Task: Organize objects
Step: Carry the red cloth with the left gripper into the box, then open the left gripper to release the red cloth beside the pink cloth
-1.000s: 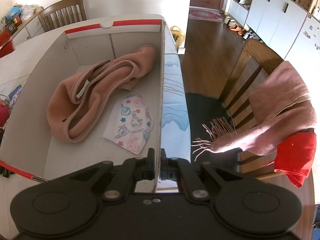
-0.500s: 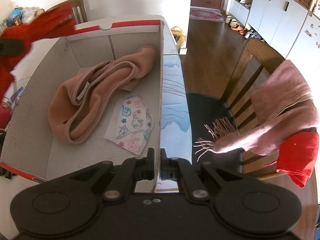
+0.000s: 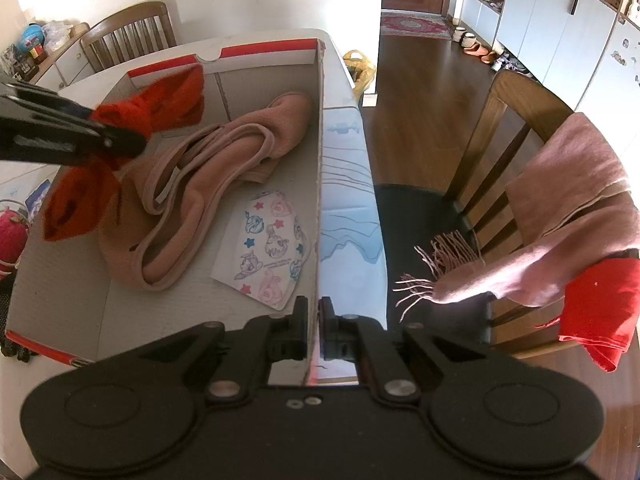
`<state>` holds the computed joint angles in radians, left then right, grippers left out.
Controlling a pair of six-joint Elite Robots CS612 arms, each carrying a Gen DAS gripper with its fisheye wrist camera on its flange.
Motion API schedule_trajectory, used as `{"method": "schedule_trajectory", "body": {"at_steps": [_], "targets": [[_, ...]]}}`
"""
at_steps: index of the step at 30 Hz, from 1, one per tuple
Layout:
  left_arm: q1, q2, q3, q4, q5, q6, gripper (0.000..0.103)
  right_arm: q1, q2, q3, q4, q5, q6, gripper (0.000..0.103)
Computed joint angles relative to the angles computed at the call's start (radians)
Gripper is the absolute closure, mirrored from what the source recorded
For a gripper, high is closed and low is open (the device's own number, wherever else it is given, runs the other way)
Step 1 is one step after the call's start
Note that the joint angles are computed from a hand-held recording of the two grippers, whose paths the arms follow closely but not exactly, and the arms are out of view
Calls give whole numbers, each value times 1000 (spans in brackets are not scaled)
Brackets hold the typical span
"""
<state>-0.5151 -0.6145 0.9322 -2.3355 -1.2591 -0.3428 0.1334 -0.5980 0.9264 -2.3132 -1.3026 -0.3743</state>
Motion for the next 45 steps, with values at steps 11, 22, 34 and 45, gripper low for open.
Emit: {"method": "schedule_trajectory", "body": {"at_steps": [11, 22, 34, 45], "targets": [[11, 64, -105, 141, -28, -26, 70, 0, -1, 1, 2, 2, -1, 98], [16, 69, -113, 131, -45, -25, 36, 0, -1, 1, 2, 3, 3, 98], [16, 0, 4, 2, -59, -62, 34, 0, -4, 6, -1, 2, 1, 98], [11, -88, 145, -156, -75, -90, 34, 3, -10, 17, -6, -10, -20, 98]]}}
